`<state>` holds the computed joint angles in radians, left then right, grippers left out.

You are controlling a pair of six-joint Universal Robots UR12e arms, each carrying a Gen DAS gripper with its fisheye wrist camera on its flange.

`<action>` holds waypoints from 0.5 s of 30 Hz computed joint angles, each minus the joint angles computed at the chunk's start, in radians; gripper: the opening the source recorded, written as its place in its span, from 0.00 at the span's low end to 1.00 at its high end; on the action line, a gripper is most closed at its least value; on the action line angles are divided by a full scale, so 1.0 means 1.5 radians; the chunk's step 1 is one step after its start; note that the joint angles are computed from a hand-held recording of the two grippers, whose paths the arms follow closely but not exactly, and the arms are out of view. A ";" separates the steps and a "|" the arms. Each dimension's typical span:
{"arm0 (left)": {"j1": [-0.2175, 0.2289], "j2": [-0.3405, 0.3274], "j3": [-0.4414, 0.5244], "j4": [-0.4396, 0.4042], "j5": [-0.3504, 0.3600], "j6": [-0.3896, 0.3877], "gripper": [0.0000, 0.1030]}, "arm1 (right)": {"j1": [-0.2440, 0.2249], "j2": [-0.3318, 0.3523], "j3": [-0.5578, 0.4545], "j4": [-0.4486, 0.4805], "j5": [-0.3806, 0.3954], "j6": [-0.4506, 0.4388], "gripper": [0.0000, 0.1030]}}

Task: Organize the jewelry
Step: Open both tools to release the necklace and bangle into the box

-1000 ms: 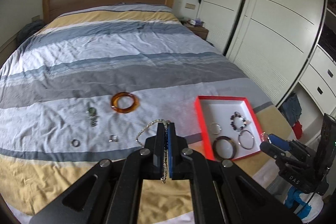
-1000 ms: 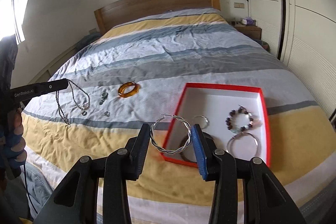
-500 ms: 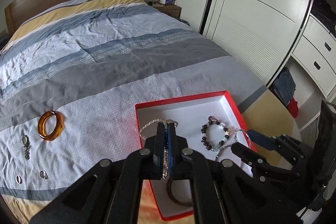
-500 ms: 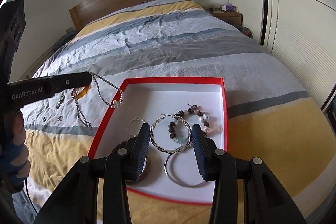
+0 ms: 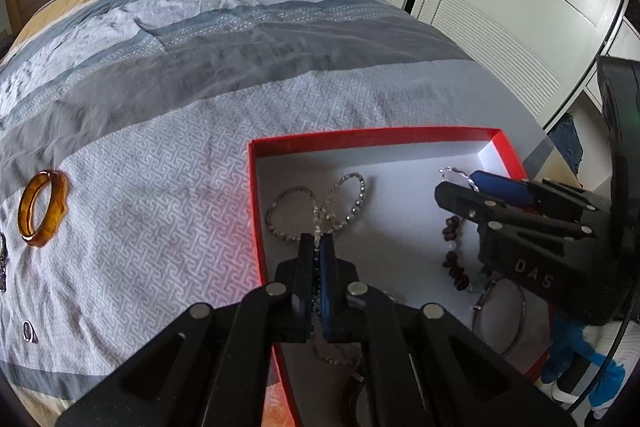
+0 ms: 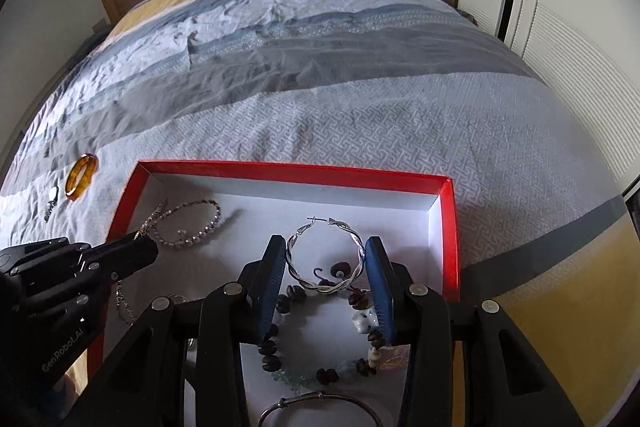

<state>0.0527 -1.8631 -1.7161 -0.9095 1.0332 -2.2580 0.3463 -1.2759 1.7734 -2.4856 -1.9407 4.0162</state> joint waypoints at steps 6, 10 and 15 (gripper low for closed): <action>-0.001 0.003 -0.003 -0.002 0.001 0.019 0.06 | -0.001 0.012 -0.028 0.069 -0.006 -0.017 0.40; 0.008 0.008 0.004 -0.031 -0.017 0.021 0.15 | 0.006 -0.003 -0.016 0.056 -0.022 0.006 0.40; 0.020 0.033 -0.001 -0.053 -0.038 0.027 0.30 | 0.026 -0.034 -0.002 0.052 -0.055 0.041 0.41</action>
